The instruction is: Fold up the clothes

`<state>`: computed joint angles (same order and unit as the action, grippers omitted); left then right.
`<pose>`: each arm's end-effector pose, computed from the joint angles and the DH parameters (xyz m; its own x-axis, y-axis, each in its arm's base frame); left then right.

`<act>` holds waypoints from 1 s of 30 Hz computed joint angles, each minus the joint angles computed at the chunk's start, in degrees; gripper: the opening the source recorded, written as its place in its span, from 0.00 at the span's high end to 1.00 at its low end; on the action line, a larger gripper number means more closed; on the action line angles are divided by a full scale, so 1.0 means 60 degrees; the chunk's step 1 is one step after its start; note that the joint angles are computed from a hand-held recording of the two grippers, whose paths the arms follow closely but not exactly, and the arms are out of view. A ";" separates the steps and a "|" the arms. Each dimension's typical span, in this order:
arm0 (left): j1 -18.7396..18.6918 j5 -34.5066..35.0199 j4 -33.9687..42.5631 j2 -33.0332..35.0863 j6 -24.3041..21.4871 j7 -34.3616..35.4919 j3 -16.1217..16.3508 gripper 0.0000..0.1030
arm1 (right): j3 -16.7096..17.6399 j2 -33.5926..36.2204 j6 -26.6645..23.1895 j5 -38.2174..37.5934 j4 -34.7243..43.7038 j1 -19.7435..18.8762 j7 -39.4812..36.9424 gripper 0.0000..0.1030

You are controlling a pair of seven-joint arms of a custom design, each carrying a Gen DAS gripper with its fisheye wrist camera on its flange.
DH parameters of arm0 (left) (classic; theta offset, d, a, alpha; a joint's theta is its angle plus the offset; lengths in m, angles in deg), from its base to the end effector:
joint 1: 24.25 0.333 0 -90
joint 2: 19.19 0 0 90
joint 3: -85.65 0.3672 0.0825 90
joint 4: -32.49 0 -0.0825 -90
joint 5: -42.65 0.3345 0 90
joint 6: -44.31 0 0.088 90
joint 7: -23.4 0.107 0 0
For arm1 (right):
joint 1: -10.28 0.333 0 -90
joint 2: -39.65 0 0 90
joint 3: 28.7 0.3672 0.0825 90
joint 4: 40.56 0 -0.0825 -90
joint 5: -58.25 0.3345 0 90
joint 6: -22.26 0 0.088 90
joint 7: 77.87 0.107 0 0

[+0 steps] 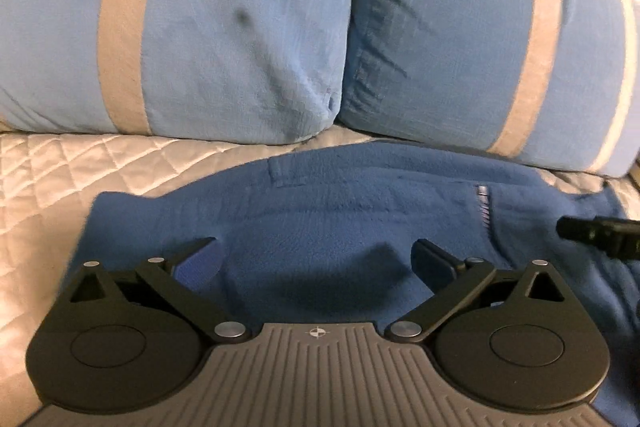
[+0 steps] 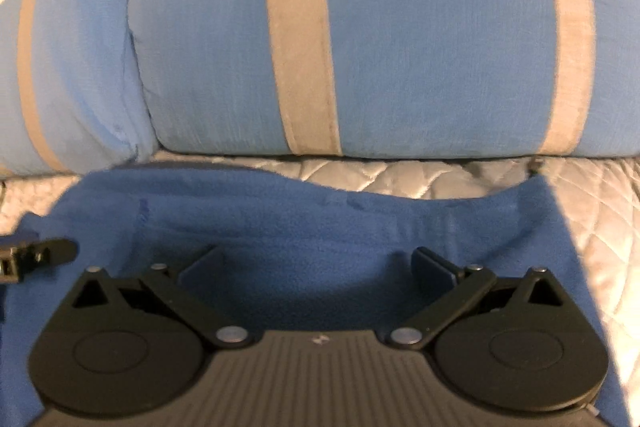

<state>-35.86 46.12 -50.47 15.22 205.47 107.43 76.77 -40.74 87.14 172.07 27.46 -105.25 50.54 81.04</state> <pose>0.7103 -0.2320 0.4962 -0.2780 -0.9548 0.1057 -0.7122 0.1310 -0.6896 0.6628 0.4488 0.4423 -0.1250 -0.9745 -0.1862 -0.6602 0.2217 -0.7176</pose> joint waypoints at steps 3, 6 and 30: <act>0.0458 -0.0328 -0.0460 -0.0688 -0.0503 0.0414 -0.0376 0.00 | 0.0131 -0.0898 -0.0397 -0.0153 -0.0946 0.0118 -0.0364 0.00; 0.0613 -0.0446 -0.0556 -0.1265 -0.1542 0.0599 -0.0302 0.00 | 0.0758 -0.1621 -0.1185 0.0026 -0.1520 -0.0067 -0.1393 0.00; 0.0806 -0.1586 0.0494 -0.1434 -0.8196 0.0144 -0.0188 0.00 | 0.2819 -0.3306 -0.4150 0.4189 -0.2958 -0.1104 -0.3814 0.00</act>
<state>-31.03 36.60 -47.50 6.62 156.30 108.29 75.64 -23.83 67.30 147.17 52.59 -123.00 43.92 58.16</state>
